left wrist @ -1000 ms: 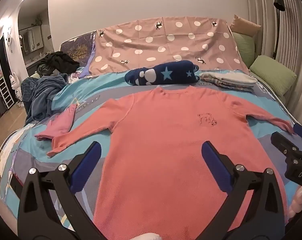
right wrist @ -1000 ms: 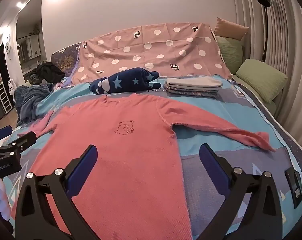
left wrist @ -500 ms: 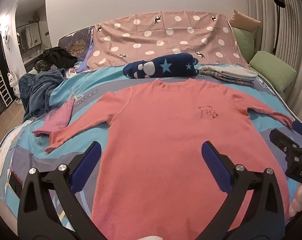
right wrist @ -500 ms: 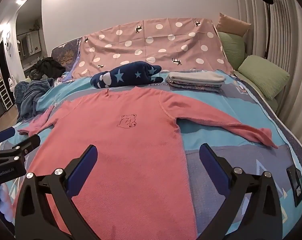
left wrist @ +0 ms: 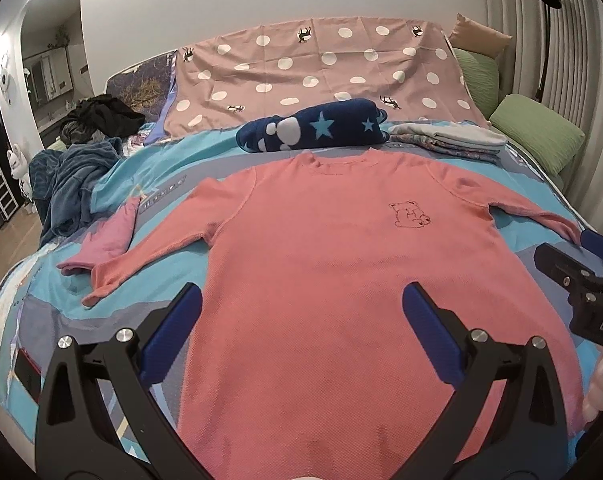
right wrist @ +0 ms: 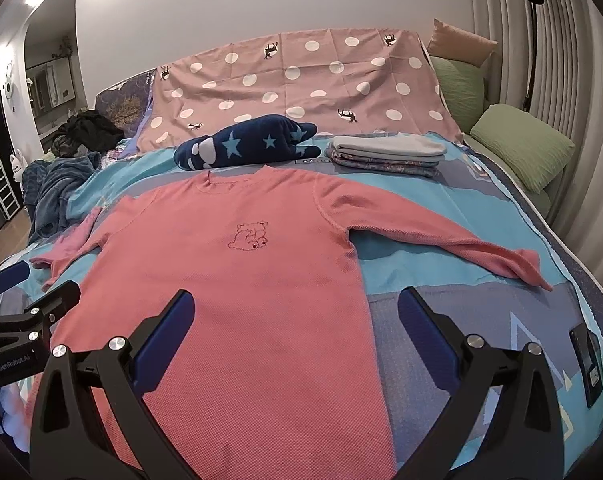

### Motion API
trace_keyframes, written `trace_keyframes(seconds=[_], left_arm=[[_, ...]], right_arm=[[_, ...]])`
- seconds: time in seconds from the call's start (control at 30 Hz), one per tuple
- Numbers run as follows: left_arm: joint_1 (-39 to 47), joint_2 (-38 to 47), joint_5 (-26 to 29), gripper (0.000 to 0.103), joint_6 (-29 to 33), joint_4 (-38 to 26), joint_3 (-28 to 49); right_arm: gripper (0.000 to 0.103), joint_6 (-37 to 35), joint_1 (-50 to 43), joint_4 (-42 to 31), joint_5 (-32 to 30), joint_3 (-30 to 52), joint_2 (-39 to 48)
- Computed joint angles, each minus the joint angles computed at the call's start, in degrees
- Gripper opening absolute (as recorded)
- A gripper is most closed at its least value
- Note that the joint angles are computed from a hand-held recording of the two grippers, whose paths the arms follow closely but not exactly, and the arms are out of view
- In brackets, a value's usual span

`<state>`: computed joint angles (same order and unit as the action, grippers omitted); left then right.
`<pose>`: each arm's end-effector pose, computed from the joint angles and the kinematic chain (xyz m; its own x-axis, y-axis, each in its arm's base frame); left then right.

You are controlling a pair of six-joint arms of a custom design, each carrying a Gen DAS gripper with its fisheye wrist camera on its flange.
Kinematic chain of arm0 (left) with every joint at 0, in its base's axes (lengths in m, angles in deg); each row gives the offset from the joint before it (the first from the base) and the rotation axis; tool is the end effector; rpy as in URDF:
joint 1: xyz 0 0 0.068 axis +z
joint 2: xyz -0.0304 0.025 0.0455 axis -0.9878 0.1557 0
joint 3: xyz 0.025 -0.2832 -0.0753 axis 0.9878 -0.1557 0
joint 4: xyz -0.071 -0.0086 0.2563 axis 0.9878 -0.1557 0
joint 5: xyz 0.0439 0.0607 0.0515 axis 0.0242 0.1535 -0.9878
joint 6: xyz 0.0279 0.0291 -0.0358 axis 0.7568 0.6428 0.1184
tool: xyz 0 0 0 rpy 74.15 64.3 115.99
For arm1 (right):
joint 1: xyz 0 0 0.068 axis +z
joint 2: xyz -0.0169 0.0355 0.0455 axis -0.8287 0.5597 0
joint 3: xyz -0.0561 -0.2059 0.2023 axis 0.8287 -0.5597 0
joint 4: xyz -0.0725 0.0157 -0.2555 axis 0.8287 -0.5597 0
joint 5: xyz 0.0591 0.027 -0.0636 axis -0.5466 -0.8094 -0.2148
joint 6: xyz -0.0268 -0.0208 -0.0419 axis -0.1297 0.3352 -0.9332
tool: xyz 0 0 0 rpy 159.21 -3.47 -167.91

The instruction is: Fold small clothes

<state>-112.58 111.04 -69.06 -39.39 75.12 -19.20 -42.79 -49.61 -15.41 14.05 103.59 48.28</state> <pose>0.2901 -0.1579 0.1714 -0.6375 0.0331 -0.7697 -0.0496 0.9952 0.0839 0.3154 0.0373 0.1639 -0.6161 -0.0055 -0.7876 -0.1148 0.9899 0.0828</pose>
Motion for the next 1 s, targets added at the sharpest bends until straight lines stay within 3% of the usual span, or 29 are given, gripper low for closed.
trace_keyframes(seconds=[1.0], left_arm=[[0.88,0.59,2.79,0.101,-0.31,0.28,-0.38]], right_arm=[[0.102,0.33,0.57,-0.79,0.71,0.52,0.33]])
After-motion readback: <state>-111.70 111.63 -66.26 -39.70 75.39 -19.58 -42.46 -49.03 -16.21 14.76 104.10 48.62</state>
